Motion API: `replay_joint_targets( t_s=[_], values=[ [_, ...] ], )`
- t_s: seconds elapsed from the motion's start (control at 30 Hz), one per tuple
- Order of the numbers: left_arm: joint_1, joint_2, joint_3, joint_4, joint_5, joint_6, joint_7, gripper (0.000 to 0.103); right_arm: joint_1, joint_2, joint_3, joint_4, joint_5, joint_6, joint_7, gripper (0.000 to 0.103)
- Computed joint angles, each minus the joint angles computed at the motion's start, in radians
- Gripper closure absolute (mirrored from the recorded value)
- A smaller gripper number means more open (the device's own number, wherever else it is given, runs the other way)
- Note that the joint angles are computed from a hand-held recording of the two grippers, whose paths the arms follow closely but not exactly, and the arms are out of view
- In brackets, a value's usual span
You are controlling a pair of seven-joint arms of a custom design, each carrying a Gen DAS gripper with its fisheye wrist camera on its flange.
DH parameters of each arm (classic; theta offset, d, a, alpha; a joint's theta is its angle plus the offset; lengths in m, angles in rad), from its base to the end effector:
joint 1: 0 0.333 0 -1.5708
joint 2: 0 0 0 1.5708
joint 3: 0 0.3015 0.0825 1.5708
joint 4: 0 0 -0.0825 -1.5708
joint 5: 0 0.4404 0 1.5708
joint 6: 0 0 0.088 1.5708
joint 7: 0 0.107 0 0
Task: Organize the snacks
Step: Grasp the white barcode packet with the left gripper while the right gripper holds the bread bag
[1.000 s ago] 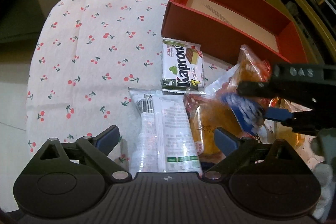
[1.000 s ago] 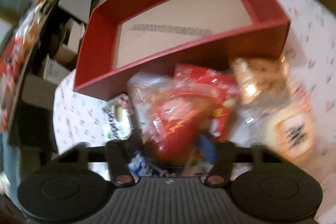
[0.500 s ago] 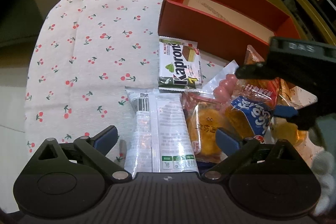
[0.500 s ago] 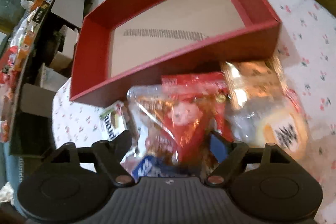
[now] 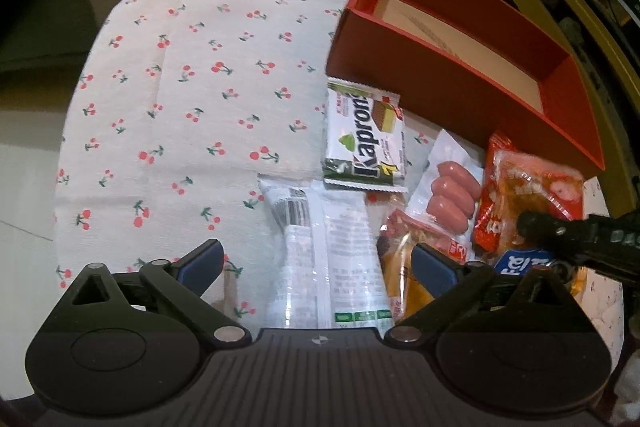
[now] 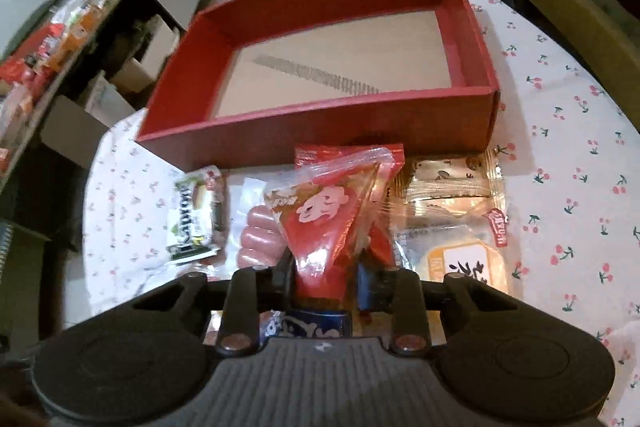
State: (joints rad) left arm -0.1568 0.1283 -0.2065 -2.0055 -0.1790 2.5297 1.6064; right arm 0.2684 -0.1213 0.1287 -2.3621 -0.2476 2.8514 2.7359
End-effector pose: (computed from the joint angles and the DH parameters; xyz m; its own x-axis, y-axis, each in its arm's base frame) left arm 0.6177 -0.2300 0.3930 -0.2904 -0.9429 0.1632 -0.9008 0.2118 -0.3791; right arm 0.5244 0.2346 0.3942 -0.3906 -0.8192 -0.4199 -0.7267 0.5545 -0.4056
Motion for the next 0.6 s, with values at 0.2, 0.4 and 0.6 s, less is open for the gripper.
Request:
replay_joint_targets(
  t_s=[0.2, 0.4, 0.6],
  values=[
    [-0.020, 0.019, 0.002, -0.005, 0.085, 0.029, -0.051, 0.002, 0.014, -0.015, -0.010, -0.031, 0.058, 0.073, -0.061, 0.067],
    [0.005, 0.016, 0.005, 0.010, 0.019, -0.012, -0.077, 0.036, 0.049, -0.031, -0.028, -0.054, 0.198, 0.123, -0.205, 0.067],
    [0.003, 0.008, 0.007, 0.001, 0.054, -0.009, -0.088, 0.041, 0.046, -0.030, -0.012, -0.049, 0.230, 0.129, -0.253, 0.067]
  ],
)
